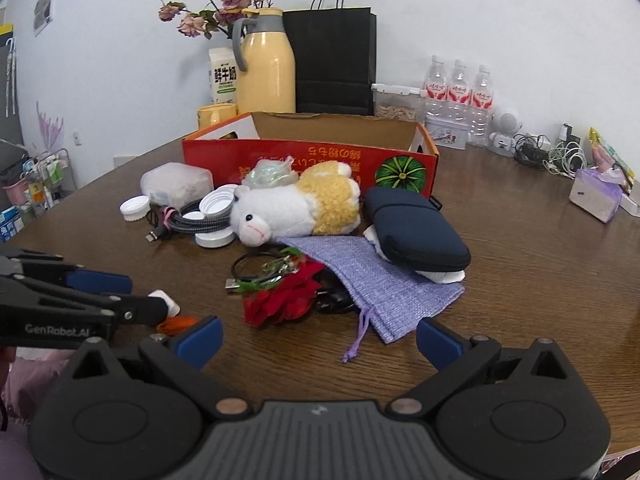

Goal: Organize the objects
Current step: 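Grasp the small white piece with the left tool while the right tool grasps the small orange piece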

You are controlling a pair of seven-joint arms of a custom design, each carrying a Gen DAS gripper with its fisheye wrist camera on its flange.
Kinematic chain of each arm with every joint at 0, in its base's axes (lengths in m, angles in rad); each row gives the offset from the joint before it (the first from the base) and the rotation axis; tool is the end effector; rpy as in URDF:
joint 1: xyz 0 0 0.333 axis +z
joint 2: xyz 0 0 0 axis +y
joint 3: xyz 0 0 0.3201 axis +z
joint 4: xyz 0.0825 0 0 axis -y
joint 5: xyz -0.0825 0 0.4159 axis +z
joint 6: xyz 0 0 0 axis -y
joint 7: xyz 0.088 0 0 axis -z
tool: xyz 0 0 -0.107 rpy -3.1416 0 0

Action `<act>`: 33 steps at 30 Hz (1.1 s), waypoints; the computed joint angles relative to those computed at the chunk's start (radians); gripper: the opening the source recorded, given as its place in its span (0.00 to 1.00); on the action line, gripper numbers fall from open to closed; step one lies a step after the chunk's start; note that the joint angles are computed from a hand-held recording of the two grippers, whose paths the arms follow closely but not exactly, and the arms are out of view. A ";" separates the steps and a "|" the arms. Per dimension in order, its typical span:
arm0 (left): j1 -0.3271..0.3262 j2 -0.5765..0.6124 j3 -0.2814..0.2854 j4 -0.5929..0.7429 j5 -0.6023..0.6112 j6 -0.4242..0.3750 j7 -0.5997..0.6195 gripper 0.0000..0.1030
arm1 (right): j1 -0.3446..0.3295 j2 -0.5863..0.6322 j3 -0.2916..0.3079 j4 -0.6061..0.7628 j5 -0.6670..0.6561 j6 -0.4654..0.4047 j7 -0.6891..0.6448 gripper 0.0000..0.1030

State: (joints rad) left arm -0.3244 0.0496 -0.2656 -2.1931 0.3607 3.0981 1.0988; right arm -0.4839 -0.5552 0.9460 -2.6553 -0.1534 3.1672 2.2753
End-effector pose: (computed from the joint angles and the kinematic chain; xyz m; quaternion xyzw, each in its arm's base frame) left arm 0.4915 -0.3624 0.4478 -0.4773 0.7736 -0.3776 0.1765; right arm 0.4139 0.2296 0.4237 -0.6430 0.6184 -0.3147 0.3242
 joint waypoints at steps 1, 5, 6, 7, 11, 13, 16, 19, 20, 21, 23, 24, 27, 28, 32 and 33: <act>-0.001 0.003 -0.001 0.002 0.000 0.000 0.002 0.33 | 0.003 0.006 -0.002 0.001 -0.002 0.003 -0.004 1.00; 0.009 0.000 -0.012 -0.011 -0.033 0.027 0.028 0.28 | 0.016 0.031 -0.010 0.009 -0.008 0.007 -0.024 1.00; 0.010 -0.003 -0.012 -0.017 -0.044 0.034 0.033 0.28 | 0.016 0.035 -0.009 0.011 -0.008 0.008 -0.027 1.00; 0.011 -0.007 -0.010 -0.024 -0.051 0.044 0.031 0.28 | 0.017 0.037 -0.008 0.013 -0.008 0.008 -0.029 1.00; 0.003 -0.028 0.037 -0.042 0.104 0.073 -0.140 0.28 | 0.036 0.043 -0.015 0.017 -0.006 0.003 -0.038 1.00; 0.014 -0.038 0.040 -0.052 0.145 0.083 -0.190 0.28 | 0.056 0.046 -0.027 0.016 -0.005 0.002 -0.041 0.95; 0.034 -0.054 0.037 -0.067 0.181 0.095 -0.235 0.28 | 0.103 0.062 -0.060 0.016 -0.001 0.002 -0.053 0.85; 0.055 -0.066 0.031 -0.086 0.192 0.118 -0.247 0.28 | 0.154 0.105 -0.101 0.029 -0.004 0.005 -0.078 0.77; 0.061 -0.070 0.030 -0.091 0.189 0.124 -0.245 0.28 | 0.178 0.131 -0.123 0.038 -0.005 0.009 -0.093 0.73; 0.064 -0.075 0.030 -0.099 0.178 0.132 -0.234 0.28 | 0.194 0.151 -0.138 0.047 -0.005 0.011 -0.104 0.65; 0.086 -0.080 0.019 -0.107 0.192 0.144 -0.248 0.28 | 0.218 0.194 -0.158 0.072 -0.012 0.015 -0.130 0.54; 0.093 -0.083 0.017 -0.110 0.191 0.149 -0.248 0.28 | 0.213 0.211 -0.153 0.086 -0.018 0.013 -0.136 0.51; 0.104 -0.086 0.015 -0.120 0.173 0.163 -0.234 0.28 | 0.149 0.244 -0.091 0.131 -0.057 -0.007 -0.118 0.41; 0.086 -0.086 0.032 -0.124 0.142 0.166 -0.207 0.28 | 0.129 0.254 -0.074 0.147 -0.076 -0.020 -0.106 0.35; 0.005 -0.081 0.105 -0.134 0.023 0.177 -0.103 0.28 | 0.153 0.313 -0.102 0.184 -0.131 -0.054 -0.095 0.12; -0.052 -0.080 0.157 -0.138 -0.024 0.180 -0.060 0.28 | 0.158 0.316 -0.108 0.186 -0.144 -0.055 -0.086 0.12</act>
